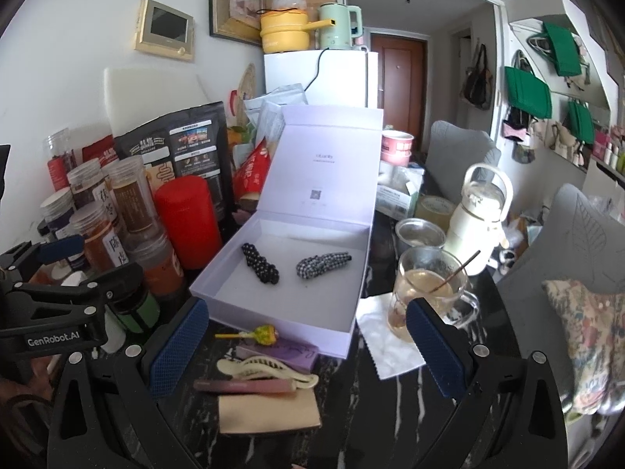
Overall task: Organize rigid objects
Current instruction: 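Withdraw both grippers from the box and move toward the gold box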
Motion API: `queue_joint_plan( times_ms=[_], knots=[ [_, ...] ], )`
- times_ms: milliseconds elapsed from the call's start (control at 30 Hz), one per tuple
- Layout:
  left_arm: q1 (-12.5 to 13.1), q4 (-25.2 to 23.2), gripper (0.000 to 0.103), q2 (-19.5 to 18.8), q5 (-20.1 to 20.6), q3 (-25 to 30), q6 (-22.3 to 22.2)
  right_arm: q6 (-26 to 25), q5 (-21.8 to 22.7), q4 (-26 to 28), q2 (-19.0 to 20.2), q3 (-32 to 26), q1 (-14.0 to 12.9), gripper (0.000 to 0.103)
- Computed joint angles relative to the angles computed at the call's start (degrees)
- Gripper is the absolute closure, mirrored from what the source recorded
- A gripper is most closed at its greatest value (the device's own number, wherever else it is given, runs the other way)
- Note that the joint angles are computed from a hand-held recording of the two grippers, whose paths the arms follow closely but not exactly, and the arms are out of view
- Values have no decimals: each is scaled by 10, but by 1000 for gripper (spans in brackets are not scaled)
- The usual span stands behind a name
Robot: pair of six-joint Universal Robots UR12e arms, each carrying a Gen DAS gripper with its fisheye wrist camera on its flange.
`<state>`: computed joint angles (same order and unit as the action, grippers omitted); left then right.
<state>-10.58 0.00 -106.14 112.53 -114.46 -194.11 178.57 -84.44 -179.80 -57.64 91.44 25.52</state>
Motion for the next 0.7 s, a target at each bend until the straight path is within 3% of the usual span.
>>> queue_joint_plan(
  times_ms=[367,700],
  knots=[
    [1,-6,2,5,-49,-24,1,14,-10,-10,-10,43,-2,0],
    [0,-21,2,-4,-126,-31,31,19,5,-21,-17,76,-14,0]
  ],
)
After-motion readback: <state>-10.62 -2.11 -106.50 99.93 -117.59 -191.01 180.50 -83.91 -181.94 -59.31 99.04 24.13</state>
